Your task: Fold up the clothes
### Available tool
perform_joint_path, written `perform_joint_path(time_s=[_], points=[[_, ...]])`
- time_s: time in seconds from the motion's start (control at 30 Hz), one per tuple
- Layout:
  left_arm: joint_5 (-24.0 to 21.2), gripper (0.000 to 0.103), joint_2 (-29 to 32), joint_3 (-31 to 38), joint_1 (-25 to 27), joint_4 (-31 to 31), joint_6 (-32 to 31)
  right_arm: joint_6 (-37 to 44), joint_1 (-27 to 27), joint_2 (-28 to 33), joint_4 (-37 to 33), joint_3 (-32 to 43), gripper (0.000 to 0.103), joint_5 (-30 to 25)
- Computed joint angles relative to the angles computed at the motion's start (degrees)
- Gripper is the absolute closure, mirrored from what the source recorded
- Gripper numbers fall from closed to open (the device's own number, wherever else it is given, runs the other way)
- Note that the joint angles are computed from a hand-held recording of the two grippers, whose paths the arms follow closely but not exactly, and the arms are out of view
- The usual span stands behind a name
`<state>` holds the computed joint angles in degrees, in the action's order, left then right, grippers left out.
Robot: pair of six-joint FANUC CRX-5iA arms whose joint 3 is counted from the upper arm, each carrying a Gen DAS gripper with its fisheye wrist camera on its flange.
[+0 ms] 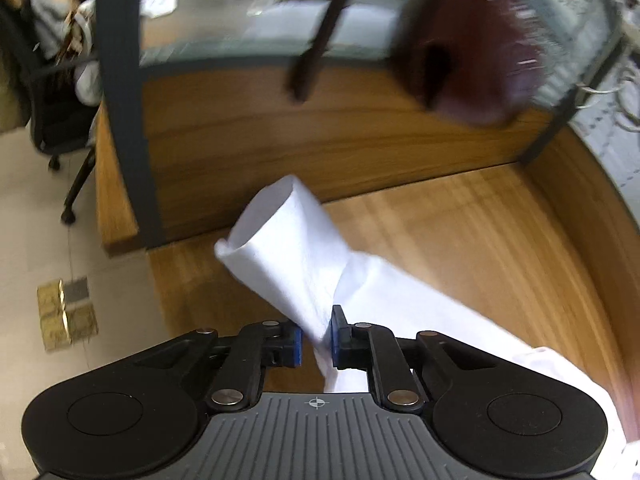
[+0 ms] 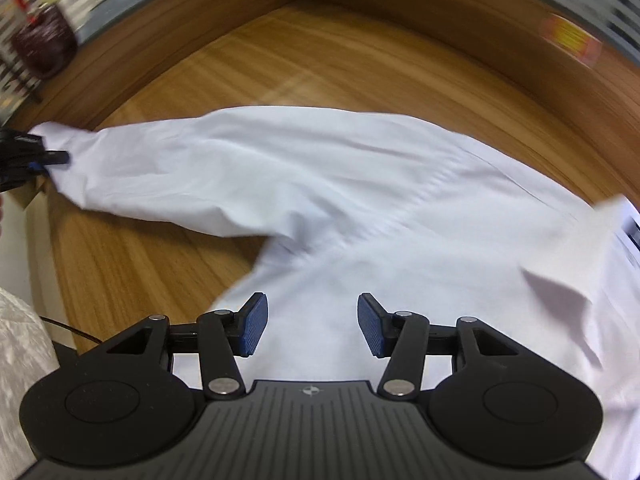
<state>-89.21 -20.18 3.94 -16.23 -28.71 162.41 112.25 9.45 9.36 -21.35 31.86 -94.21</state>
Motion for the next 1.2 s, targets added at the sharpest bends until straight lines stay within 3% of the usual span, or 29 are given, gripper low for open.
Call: perform_joint_path(time_s=[0.13, 0.3, 0.53, 0.77, 0.93, 1.2], points=[[1.28, 0.09, 2.85, 4.56, -5.39, -3.41, -7.96, -4.02, -2.36, -1.93, 0.68, -1.4, 0.046, 1.13], [6.63, 0.091, 6.87, 8.27, -9.43, -2.9, -23.39, -7.61, -4.6, -4.15, 0.99, -2.91, 0.046, 2.52], [17.33, 0.091, 11.25, 8.28, -8.91, 7.42, -42.3, -12.96, -7.14, -3.95, -4.16, -0.33, 0.046, 2.25], [23.55, 0.091, 14.46, 6.68, -7.13, 18.73, -57.55, -23.47, -9.99, 2.34, -18.81, 8.46, 0.046, -0.98], [22.44, 0.091, 16.87, 6.52, -7.22, 23.85, -64.12, -33.72, -9.0, 7.65, -23.46, 13.28, 0.041, -3.64], [20.65, 0.09, 20.15, 8.78, -7.18, 25.13, -66.09, -47.46, -7.51, 11.7, -25.37, 14.08, 0.035, -8.32]])
